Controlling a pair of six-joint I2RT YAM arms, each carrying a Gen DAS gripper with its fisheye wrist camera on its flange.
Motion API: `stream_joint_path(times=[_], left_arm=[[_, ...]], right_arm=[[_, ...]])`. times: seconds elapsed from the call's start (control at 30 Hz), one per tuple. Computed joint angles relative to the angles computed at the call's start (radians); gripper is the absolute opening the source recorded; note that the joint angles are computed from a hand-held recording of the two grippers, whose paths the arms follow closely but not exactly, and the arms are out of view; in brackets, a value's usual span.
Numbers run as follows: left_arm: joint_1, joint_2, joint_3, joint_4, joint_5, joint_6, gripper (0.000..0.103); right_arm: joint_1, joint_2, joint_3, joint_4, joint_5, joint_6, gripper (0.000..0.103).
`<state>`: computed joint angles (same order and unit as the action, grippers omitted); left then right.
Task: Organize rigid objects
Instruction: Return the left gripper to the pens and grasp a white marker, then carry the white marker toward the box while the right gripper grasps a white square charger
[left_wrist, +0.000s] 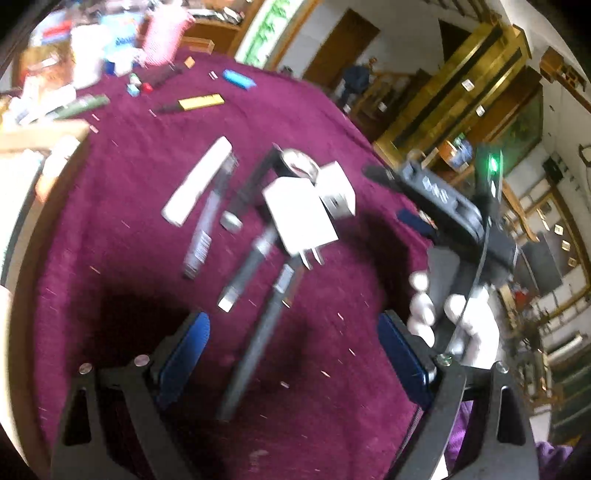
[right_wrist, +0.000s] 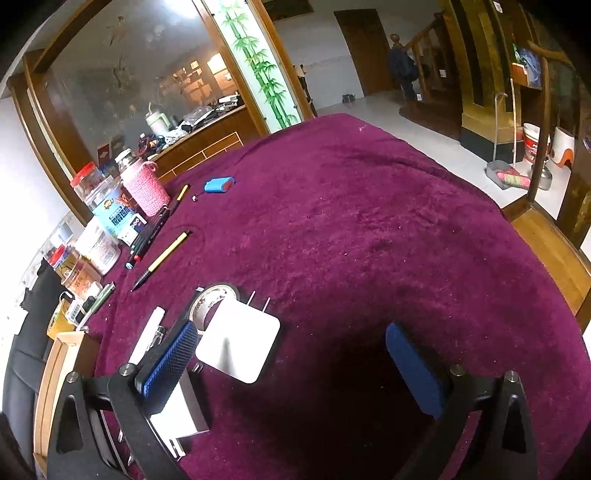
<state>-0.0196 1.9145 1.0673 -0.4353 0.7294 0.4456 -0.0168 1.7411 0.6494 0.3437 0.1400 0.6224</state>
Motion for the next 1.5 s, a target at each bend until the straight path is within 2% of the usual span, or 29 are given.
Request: stream_joint_path(times=[0.1, 0.27, 0.37, 0.53, 0.73, 0.8, 0.87, 0.97, 1.0, 1.07, 1.13, 1.27, 1.5], left_arm=[[0.01, 0.013, 0.023, 0.054, -0.051, -0.059, 0.091], [0.062, 0.059, 0.114, -0.015, -0.047, -0.068, 0.091], [0.088, 0.057, 0.15, -0.017, -0.05, -0.076, 0.091], [0.058, 0.084, 0.235, -0.025, -0.152, -0.07, 0.091], [-0.058, 0.145, 0.29, 0.082, -0.287, -0.026, 0.09], [-0.086, 0.206, 0.362, 0.07, -0.327, -0.027, 0.084], [-0.106, 0.286, 0.466, 0.004, -0.339, -0.019, 0.066], [-0.138, 0.368, 0.563, -0.057, -0.395, 0.015, 0.048], [-0.149, 0.389, 0.579, -0.063, -0.427, 0.029, 0.046], [-0.159, 0.383, 0.549, -0.019, -0.455, 0.056, 0.045], [-0.158, 0.389, 0.566, -0.037, -0.456, 0.06, 0.045], [-0.176, 0.412, 0.61, -0.048, -0.486, 0.046, 0.044], [-0.241, 0.433, 0.633, 0.016, -0.58, 0.002, 0.047]], right_arm=[[0.0, -0.008, -0.009, 0.009, -0.005, 0.0, 0.102], [-0.004, -0.02, -0.02, 0.017, -0.014, 0.0, 0.102], [-0.004, -0.024, -0.024, 0.023, -0.014, -0.001, 0.102], [-0.007, -0.019, -0.015, 0.016, -0.034, -0.002, 0.102], [-0.008, -0.019, -0.013, 0.012, -0.037, 0.0, 0.102], [-0.007, -0.019, -0.011, 0.005, -0.034, 0.0, 0.102], [-0.009, -0.019, -0.011, 0.004, -0.041, -0.002, 0.102], [-0.013, -0.012, -0.003, -0.007, -0.053, -0.006, 0.102], [-0.015, -0.007, 0.0, -0.006, -0.057, -0.006, 0.102], [-0.016, -0.004, 0.002, -0.006, -0.065, -0.004, 0.102], [-0.018, -0.006, 0.0, -0.004, -0.073, -0.005, 0.102], [-0.015, -0.002, 0.004, -0.004, -0.082, -0.006, 0.102], [-0.013, 0.007, 0.013, -0.01, -0.067, -0.006, 0.102]])
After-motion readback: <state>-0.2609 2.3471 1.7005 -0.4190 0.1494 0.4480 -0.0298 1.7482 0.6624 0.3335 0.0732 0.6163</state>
